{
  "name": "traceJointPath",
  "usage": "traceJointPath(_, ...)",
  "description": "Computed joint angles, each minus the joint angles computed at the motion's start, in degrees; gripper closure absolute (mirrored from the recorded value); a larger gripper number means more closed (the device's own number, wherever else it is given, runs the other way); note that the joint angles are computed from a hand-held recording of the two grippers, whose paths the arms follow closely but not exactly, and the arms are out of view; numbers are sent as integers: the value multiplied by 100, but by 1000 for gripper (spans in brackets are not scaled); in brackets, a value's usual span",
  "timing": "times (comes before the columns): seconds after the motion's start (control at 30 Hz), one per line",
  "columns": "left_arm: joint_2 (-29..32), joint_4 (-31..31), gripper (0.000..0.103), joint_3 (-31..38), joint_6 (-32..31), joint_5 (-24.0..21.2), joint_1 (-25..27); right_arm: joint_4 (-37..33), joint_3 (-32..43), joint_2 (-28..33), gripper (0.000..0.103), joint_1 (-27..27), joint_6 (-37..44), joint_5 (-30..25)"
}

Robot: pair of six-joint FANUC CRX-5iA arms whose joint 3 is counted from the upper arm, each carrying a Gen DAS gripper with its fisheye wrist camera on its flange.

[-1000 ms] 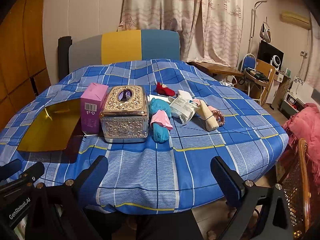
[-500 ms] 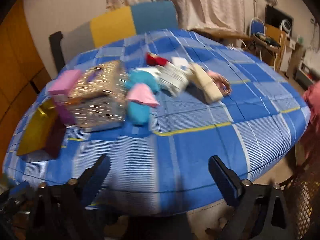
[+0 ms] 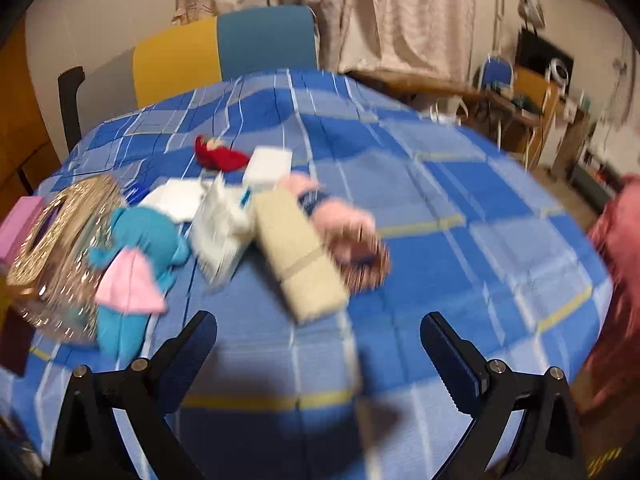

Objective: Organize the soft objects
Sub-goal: 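Reach the right tool to the beige mesh scrubber and close on it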

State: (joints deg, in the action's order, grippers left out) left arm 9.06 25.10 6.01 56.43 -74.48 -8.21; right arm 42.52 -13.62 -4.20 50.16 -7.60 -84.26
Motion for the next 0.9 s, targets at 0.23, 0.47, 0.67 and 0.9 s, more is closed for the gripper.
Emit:
traceJointPath(0.23, 208, -46, 43, 310, 151, -242, -180, 25, 374, 499, 29, -640, 1407, 355)
traceJointPath(0.47, 338, -70, 43, 533, 102, -280, -394, -751, 544, 584, 57, -1107, 2021, 843)
traceJointPath(0.67, 572, -145, 43, 812, 126, -207, -706, -878, 297, 211, 65, -976, 2212, 1097)
traceJointPath(0.9, 853, -242, 43, 1168, 235, -103, -1121, -1033, -124, -518, 66, -706, 1656, 1243)
